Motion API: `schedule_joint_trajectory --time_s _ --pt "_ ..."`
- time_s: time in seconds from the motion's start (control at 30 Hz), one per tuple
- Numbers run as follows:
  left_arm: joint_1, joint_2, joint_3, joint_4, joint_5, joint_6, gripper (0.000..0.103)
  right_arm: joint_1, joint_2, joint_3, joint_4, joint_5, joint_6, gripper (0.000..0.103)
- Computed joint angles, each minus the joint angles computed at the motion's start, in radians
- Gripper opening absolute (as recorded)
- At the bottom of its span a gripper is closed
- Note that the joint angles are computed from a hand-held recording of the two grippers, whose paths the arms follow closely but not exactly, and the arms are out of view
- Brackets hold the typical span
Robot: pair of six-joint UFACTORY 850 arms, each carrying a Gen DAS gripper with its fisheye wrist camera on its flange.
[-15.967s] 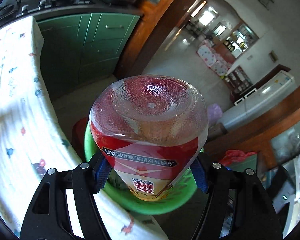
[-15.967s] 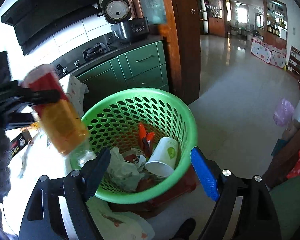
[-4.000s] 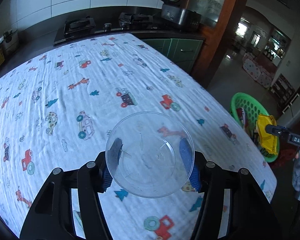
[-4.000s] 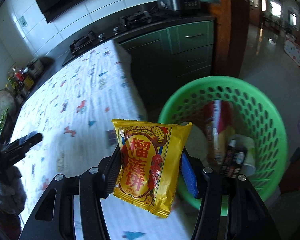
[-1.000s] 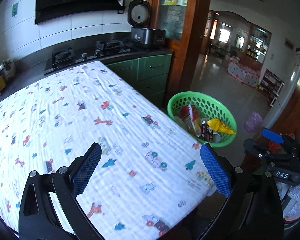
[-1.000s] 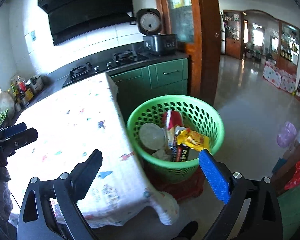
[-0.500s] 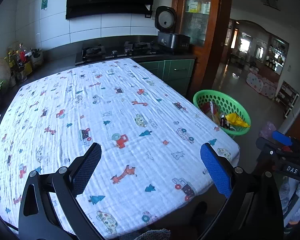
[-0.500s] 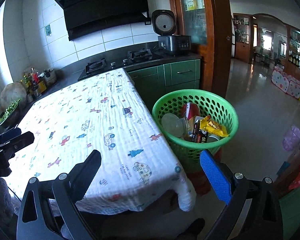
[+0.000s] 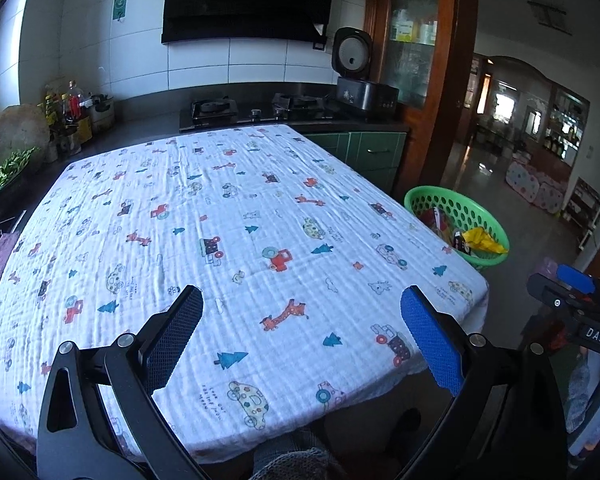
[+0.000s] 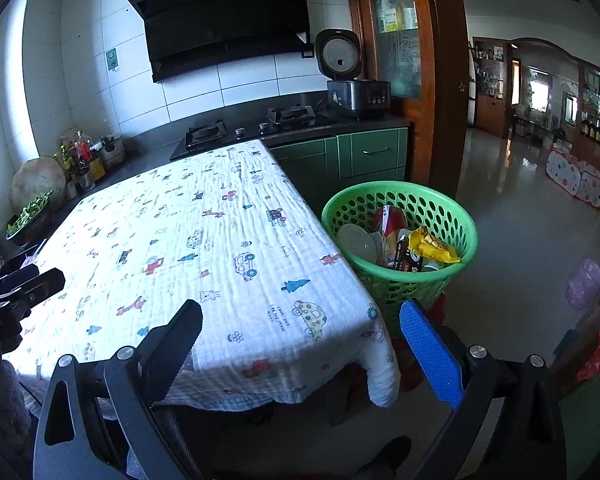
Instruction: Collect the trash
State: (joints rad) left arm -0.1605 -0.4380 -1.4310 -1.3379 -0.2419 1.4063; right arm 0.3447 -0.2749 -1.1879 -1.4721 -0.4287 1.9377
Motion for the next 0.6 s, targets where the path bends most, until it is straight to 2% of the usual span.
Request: schedule_joint_trajectory --time_s 0.13,0.23,0.6 --pt "0.0 0.026 0.037 -0.169 0.034 0.178 0.098 0.016 0.004 0.008 -0.021 -0.024 0.019 0.096" --pt "-0.004 0.044 0.064 -0.378 0.067 0.403 0.098 0.029 0.003 0.007 -0.03 -0.052 0.018 0.096" --pt "-0.007 0.056 0.086 -0.434 0.052 0.468 0.098 0.043 0.02 0.035 -0.07 -0.08 0.064 0.096"
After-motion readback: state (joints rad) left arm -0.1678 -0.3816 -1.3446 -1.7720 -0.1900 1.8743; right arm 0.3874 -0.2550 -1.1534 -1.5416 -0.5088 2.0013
